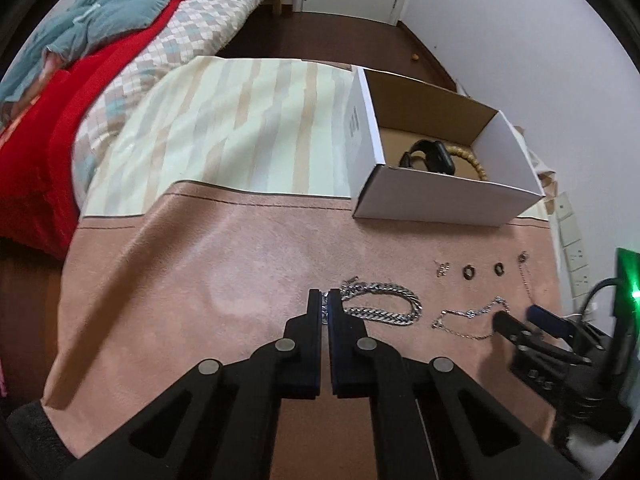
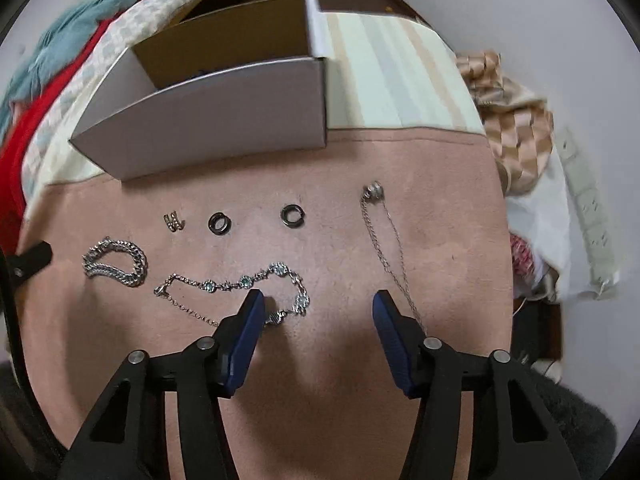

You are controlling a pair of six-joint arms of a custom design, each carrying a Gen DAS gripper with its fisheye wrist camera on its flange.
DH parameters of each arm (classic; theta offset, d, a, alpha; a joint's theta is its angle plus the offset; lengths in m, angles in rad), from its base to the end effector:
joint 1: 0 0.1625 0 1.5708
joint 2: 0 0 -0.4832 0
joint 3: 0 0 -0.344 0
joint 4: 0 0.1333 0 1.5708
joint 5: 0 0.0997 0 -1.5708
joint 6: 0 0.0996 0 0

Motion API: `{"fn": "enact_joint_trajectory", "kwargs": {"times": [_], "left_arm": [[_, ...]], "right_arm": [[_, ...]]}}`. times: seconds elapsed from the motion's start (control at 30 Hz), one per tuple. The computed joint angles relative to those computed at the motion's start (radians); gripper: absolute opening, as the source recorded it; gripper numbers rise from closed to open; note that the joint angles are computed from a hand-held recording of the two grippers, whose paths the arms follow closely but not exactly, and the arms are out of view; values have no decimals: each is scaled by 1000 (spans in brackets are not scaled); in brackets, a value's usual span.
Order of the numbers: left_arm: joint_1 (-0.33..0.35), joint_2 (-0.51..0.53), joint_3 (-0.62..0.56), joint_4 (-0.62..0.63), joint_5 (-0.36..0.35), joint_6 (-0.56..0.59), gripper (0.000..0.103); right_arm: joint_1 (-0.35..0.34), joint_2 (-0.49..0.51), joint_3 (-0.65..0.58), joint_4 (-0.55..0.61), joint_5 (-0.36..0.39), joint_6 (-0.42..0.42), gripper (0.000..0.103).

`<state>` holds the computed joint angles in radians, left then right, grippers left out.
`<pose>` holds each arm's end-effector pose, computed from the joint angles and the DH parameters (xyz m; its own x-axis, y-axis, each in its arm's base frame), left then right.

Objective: Organize jewelry
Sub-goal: 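Grasp the silver chain bracelet with the left tool while the right tool grasps the crystal bracelet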

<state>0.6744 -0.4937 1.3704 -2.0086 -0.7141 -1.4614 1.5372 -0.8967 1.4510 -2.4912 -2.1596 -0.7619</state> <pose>-0.4228 -0.6051 0.0257 -0.7201 -0.4841 -0.4971 -0.0800 0.7695 -0.6336 0.0539 -0.7191 0.3173 -0.6182 -0.4802 0.6223 -0.5464 0.8316 0.0990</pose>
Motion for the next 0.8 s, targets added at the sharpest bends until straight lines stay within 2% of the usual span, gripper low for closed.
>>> {"fn": "enact_joint_trajectory", "kwargs": {"times": [0.1, 0.17, 0.23, 0.3, 0.33, 0.43, 0.63, 0.73, 0.77, 0.8], "left_arm": [[19, -23, 62, -145, -36, 37, 7], [29, -26, 72, -170, -52, 34, 8], [32, -21, 64, -160, -46, 44, 18], [32, -14, 57, -165, -38, 75, 69], [32, -11, 57, -177, -33, 94, 74], [40, 6, 20, -123, -30, 118, 74], [82, 62, -99, 50, -77, 189, 73], [83, 70, -109, 53, -56, 229, 71], [83, 73, -112, 47, -48, 242, 67], [82, 76, -116, 48, -38, 253, 54]], "right_arm": [[5, -5, 18, -22, 7, -28, 7], [1, -12, 21, -20, 22, -25, 7], [-3, -18, 14, -14, 31, -14, 6], [-11, -30, -2, 8, 58, 17, 6], [-14, -35, -7, 16, 67, 25, 6], [-14, -46, -22, 37, 86, 28, 6], [-14, -43, -34, 67, 95, 42, 6], [-16, -40, -34, 77, 94, 51, 6], [-18, -40, -35, 81, 94, 53, 6], [-18, -39, -34, 82, 92, 54, 6]]}}
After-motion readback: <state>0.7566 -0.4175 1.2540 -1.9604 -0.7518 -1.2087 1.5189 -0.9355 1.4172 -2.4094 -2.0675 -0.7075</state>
